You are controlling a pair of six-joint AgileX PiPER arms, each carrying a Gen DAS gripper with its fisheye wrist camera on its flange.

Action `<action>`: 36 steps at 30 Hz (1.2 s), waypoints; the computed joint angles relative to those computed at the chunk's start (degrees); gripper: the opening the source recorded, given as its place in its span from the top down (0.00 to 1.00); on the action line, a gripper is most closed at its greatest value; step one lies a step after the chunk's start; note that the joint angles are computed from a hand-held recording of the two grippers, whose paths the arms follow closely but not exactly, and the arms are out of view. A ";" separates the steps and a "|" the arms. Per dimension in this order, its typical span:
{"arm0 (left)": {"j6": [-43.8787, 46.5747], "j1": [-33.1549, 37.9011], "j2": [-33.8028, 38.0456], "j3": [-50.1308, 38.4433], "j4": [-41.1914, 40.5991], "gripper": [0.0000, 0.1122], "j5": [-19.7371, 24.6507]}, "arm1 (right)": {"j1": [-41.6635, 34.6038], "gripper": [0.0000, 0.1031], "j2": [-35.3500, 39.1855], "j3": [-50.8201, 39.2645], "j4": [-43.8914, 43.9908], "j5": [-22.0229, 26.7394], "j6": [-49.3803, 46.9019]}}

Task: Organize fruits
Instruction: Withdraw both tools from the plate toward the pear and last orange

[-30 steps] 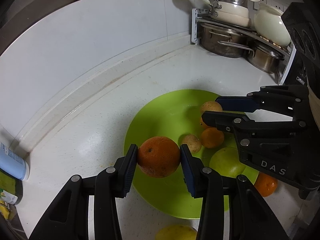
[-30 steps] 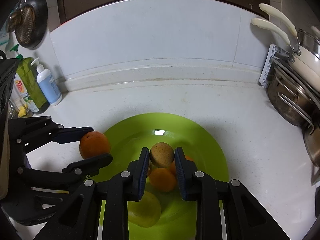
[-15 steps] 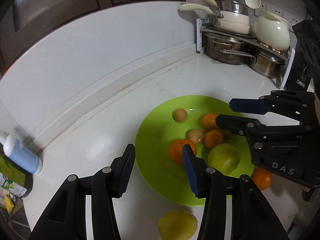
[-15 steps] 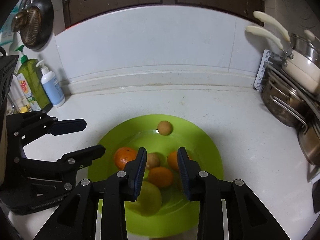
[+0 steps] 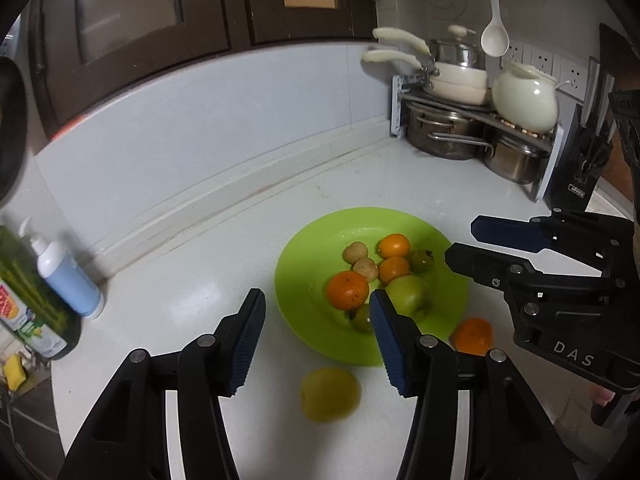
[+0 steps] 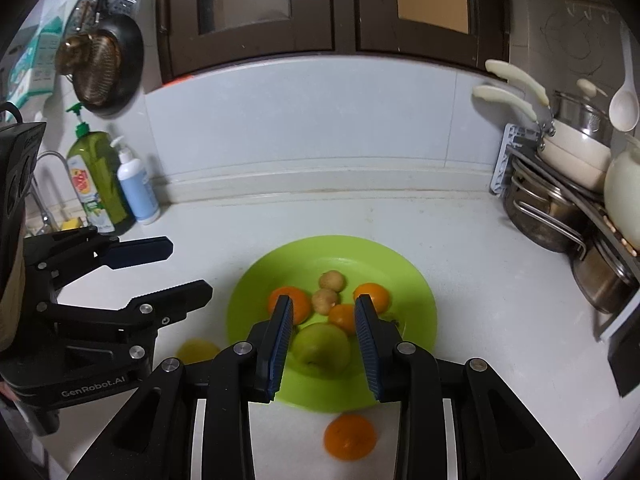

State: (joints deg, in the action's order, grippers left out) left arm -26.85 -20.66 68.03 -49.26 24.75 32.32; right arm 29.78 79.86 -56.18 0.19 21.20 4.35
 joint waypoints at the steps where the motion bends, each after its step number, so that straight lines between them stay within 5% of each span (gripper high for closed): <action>1: -0.89 -0.73 -1.51 0.54 0.59 0.50 0.91 | 0.37 0.68 -0.85 0.57 -0.54 -0.05 0.92; 13: -13.85 -11.86 -15.18 5.82 10.40 0.44 10.72 | 6.91 0.63 -11.73 7.21 -13.42 1.79 18.00; 36: -34.59 -26.69 -21.89 14.39 22.74 0.32 20.48 | 20.07 0.39 -20.31 17.36 -47.52 11.71 61.10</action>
